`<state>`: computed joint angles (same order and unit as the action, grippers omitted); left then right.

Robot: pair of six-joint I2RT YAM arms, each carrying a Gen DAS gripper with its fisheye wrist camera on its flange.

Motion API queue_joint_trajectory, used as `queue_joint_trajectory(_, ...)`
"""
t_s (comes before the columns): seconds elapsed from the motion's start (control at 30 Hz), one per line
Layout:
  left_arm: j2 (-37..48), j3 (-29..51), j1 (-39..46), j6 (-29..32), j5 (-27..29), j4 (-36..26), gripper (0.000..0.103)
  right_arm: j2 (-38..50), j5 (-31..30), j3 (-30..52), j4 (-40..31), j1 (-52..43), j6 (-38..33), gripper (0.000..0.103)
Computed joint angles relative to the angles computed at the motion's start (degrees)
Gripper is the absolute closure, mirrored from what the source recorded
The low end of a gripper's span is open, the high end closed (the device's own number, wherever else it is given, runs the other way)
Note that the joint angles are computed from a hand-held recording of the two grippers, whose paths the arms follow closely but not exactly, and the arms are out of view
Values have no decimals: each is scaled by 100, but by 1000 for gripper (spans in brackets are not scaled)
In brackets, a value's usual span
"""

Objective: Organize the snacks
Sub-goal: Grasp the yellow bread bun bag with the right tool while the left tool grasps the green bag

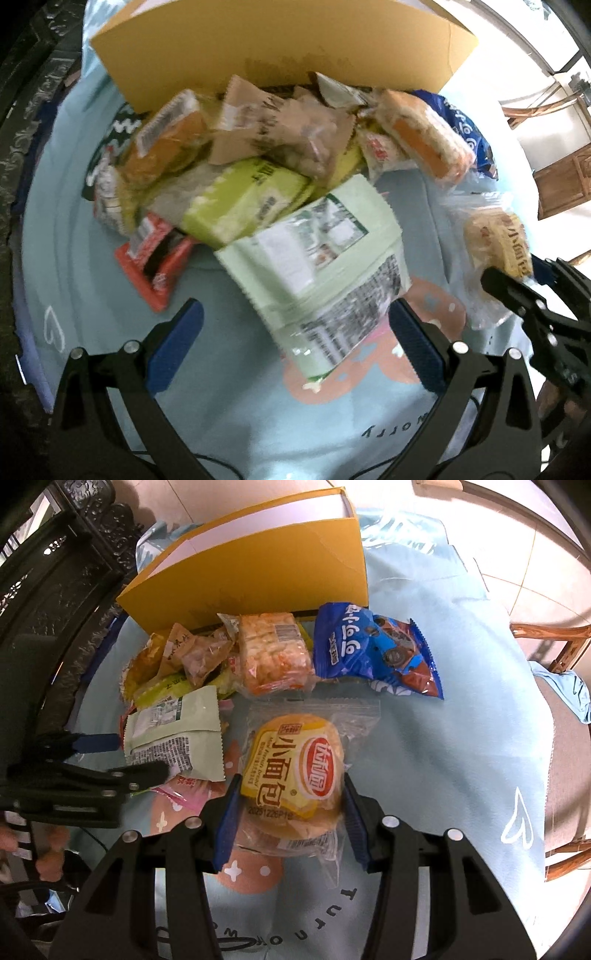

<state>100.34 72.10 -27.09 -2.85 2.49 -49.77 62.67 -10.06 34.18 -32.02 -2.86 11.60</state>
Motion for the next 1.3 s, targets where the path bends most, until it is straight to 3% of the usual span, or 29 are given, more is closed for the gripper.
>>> queue_joint_trajectory(0.13, 243, 28, -134, -120, -82, 229, 3, -39, -62, -21, -63, -111, -123, 51)
queue_joint_trajectory(0.23, 331, 27, -109, -94, 471, 350, 47, -41, -121, -18, -129, -182, -219, 51)
queue_joint_trajectory(0.53, -382, -153, 429, 201, 1012, 51, 87, -252, -69, 136, -300, -49, -212, 52)
queue_joint_trajectory(0.67, -912, -306, 697, 404, 1122, -106, 87, -435, -84, 257, -464, -11, -254, 52)
queue_joint_trajectory(0.73, -1078, -339, 826, 475, 1157, -166, 87, -467, -71, 337, -520, 59, -237, 58)
queue_joint_trajectory(0.87, -1277, -369, 1008, 620, 1199, -236, 87, -22, 145, 467, -580, 266, -256, 61)
queue_joint_trajectory(1.07, -1268, -472, 1181, 751, 1244, -324, 87, 363, 338, 301, -702, 382, -60, 54)
queue_joint_trajectory(1.17, -1242, -562, 1179, 760, 1278, -245, 87, -63, 296, 146, -1029, 346, -149, 33)
queue_joint_trajectory(1.3, -1175, -541, 1155, 769, 1341, -209, 87, -361, 407, -99, -1232, 606, -496, 33)
